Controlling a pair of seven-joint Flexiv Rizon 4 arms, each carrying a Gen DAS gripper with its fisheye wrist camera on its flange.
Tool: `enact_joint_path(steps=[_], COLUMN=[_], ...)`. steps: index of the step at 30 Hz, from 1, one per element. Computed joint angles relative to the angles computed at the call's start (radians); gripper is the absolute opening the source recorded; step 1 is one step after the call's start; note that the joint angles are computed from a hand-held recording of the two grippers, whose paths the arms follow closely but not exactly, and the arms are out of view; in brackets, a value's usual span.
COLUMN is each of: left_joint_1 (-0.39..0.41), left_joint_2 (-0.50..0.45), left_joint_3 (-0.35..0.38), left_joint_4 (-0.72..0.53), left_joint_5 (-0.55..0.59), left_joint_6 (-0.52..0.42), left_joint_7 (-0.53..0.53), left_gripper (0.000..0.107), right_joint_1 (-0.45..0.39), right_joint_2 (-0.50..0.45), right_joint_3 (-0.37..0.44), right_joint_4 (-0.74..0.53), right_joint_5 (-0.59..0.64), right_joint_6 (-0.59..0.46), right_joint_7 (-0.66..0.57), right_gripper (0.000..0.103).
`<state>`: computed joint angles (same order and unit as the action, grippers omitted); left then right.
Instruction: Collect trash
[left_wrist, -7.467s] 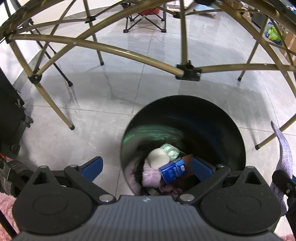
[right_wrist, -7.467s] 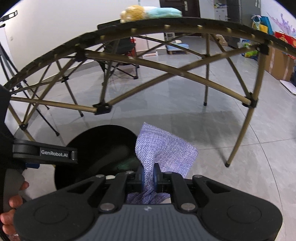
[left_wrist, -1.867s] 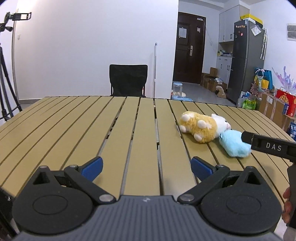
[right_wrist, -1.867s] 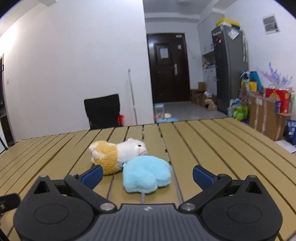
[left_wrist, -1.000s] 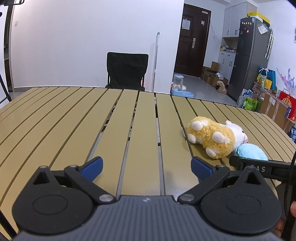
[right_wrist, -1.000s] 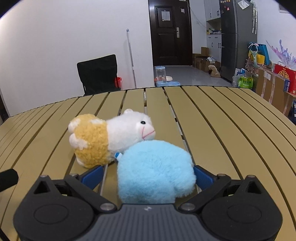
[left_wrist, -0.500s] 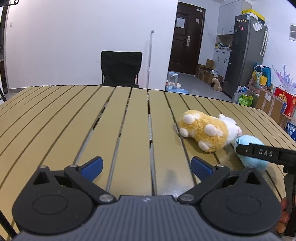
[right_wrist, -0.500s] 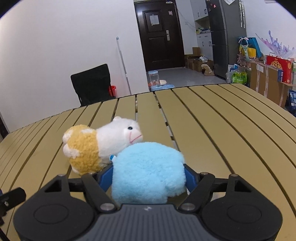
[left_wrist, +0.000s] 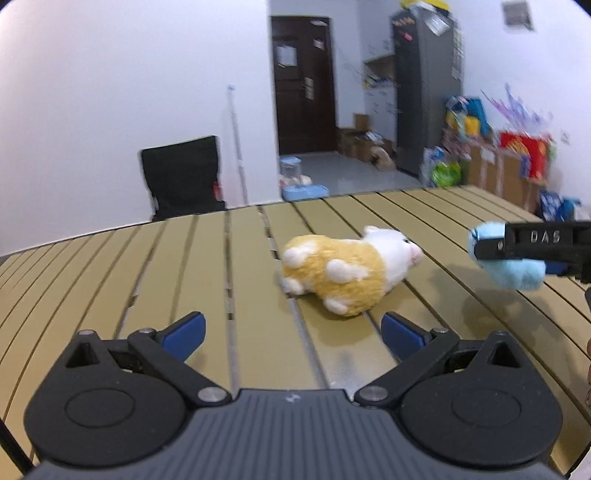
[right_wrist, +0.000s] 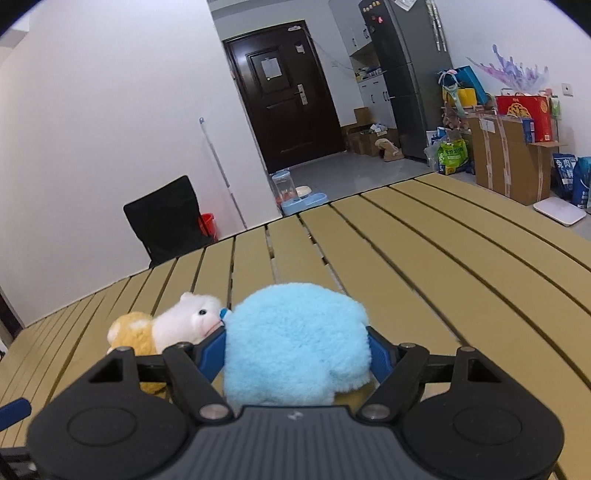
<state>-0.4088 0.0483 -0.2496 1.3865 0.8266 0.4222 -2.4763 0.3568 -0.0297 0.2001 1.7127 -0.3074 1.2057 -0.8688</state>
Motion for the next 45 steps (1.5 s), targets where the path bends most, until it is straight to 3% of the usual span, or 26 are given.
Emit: enact_joint_path(steps=[12,15,19,24,31,36,39,44,45], left_joint_1=[0.004,-0.03,-0.02,0.05,0.073,0.056,0.046,0.024,0.022], left_joint_2=[-0.174,-0.216,-0.212,-0.201,-0.221,-0.24,-0.236,-0.223,-0.218], left_joint_3=[0.097,0.123,0.161,0.177,0.195,0.204,0.206,0.205,0.204], left_joint_4=[-0.143,-0.197,-0.167,-0.086,-0.069,-0.09,-0.084,-0.077,-0.073], left_joint_5=[-0.183,-0.134,-0.203,-0.397,-0.433,-0.398,-0.373,-0.318,-0.314], left_joint_6=[0.123,0.062,0.113,0.231,0.309,0.292,0.311,0.309,0.309], left_joint_7=[0.242,0.302,0.334,0.484,0.487,0.459,0.471,0.465,0.463], left_gripper=[0.103,0.103,0.103,0.103,0.103,0.102,0.089,0.08,0.06], right_joint_1=[-0.027,-0.035,-0.044,-0.052,-0.051,-0.047,-0.045,-0.048,-0.047], right_joint_2=[-0.006,-0.006,-0.014,-0.029,-0.045,-0.058,-0.062,-0.058,-0.057], right_joint_3=[-0.013,-0.015,-0.022,-0.03,-0.038,-0.038,-0.037,-0.034,-0.034], right_joint_4=[-0.009,-0.011,-0.022,-0.031,-0.034,-0.039,-0.043,-0.038,-0.038], right_joint_5=[0.095,0.12,0.134,0.12,0.065,0.049,0.047,0.06,0.063], right_joint_6=[0.023,0.025,0.016,0.018,0.021,0.007,0.005,0.008,0.008], right_joint_7=[-0.03,-0.044,-0.063,-0.037,-0.011,-0.005,-0.005,-0.017,-0.019], right_gripper=[0.075,0.075,0.075,0.075,0.075,0.075,0.075,0.075,0.075])
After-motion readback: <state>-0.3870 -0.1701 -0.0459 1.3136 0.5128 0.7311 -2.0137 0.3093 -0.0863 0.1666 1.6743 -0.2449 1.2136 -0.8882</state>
